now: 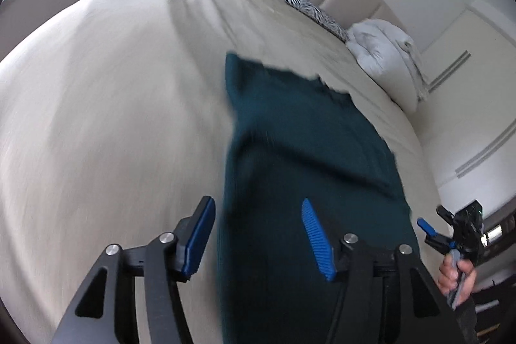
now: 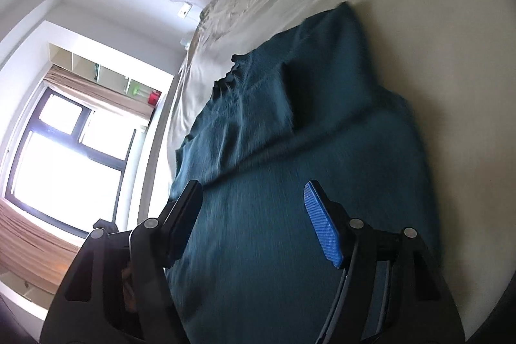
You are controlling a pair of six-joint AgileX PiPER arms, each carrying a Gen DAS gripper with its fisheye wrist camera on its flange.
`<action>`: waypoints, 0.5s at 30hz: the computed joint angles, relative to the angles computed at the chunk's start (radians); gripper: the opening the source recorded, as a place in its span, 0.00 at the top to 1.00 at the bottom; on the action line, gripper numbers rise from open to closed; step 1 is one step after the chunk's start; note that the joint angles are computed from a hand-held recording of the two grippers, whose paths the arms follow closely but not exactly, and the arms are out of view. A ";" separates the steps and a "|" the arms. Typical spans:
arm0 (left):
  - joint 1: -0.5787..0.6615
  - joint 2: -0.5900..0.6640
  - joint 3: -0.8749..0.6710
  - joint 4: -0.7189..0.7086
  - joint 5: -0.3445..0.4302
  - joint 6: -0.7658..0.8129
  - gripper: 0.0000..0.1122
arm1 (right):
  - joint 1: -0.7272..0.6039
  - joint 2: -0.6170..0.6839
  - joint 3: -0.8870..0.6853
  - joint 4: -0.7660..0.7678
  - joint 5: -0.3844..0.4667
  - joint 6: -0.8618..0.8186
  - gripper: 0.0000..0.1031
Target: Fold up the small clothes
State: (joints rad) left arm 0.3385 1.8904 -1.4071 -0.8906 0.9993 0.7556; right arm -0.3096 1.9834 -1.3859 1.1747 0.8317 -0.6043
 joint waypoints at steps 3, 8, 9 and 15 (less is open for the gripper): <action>0.080 -0.138 0.186 0.021 0.067 0.053 0.46 | -0.039 -0.185 0.238 -0.021 -0.034 -0.044 0.37; 0.174 -0.321 0.422 0.072 0.111 0.116 0.44 | -0.148 -0.448 0.538 -0.126 -0.042 -0.077 0.37; 0.187 -0.344 0.450 0.081 0.110 0.118 0.43 | -0.174 -0.494 0.589 -0.147 -0.041 -0.083 0.37; 0.267 -0.448 0.591 0.117 0.128 0.190 0.42 | -0.388 -0.656 0.771 -0.260 0.004 -0.127 0.37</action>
State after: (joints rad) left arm 0.6060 1.4424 -0.8166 -0.7735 1.1273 0.9454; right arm -0.6972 1.3278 -0.6151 0.9143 0.8354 -0.7309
